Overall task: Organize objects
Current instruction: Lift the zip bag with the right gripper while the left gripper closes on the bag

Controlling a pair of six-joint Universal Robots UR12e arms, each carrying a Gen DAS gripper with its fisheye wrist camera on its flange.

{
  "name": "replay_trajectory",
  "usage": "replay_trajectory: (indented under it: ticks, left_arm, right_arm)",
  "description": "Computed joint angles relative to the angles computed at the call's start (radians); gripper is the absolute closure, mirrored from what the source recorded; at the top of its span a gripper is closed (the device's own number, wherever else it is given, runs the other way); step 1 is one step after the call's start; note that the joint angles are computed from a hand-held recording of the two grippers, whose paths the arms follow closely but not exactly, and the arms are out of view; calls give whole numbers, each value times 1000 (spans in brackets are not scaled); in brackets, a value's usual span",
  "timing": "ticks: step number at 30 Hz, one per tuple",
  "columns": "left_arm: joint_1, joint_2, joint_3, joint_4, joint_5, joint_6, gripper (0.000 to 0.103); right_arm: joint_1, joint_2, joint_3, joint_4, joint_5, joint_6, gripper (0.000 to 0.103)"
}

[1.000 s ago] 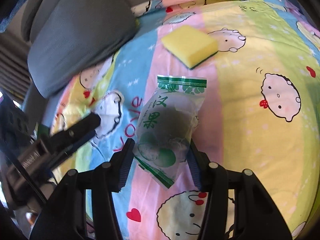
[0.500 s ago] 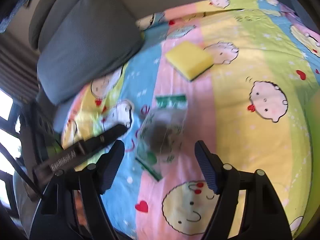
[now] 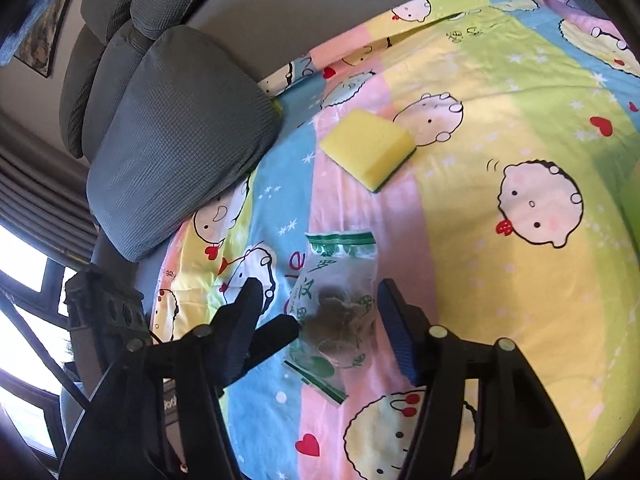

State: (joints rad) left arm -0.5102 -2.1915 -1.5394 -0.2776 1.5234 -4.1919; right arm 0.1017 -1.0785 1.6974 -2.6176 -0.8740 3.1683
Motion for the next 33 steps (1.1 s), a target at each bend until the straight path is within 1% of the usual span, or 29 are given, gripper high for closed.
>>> replay_trajectory:
  ticks: [3,6,9,11,13,19,24,28,33]
  left_arm:
    - [2,-1,-2,10,-16,-6,40]
    - [3,2,-12,46,-20,-15,40]
    - [7,2,-24,97,-38,-28,40]
    - [9,0,-25,110,-53,-25,40]
    - [9,-3,-20,106,-67,-17,40]
    - [7,-11,2,74,-105,24,40]
    - [-3,-16,25,21,-85,53,40]
    - [-4,-20,35,-15,-81,55,40]
    - [-1,-22,28,3,-95,44,39]
  right_arm:
    - [5,5,-8,29,-10,-6,44]
    - [7,8,-15,55,-13,-8,44]
    - [7,5,-13,52,-20,0,44]
    - [4,3,-8,39,-20,7,41]
    - [1,4,-7,29,-17,14,38]
    - [1,9,-16,48,-24,32,37]
    - [4,11,-20,59,-22,25,35]
    - [5,21,-33,97,-5,19,35]
    - [10,32,-46,137,9,6,35]
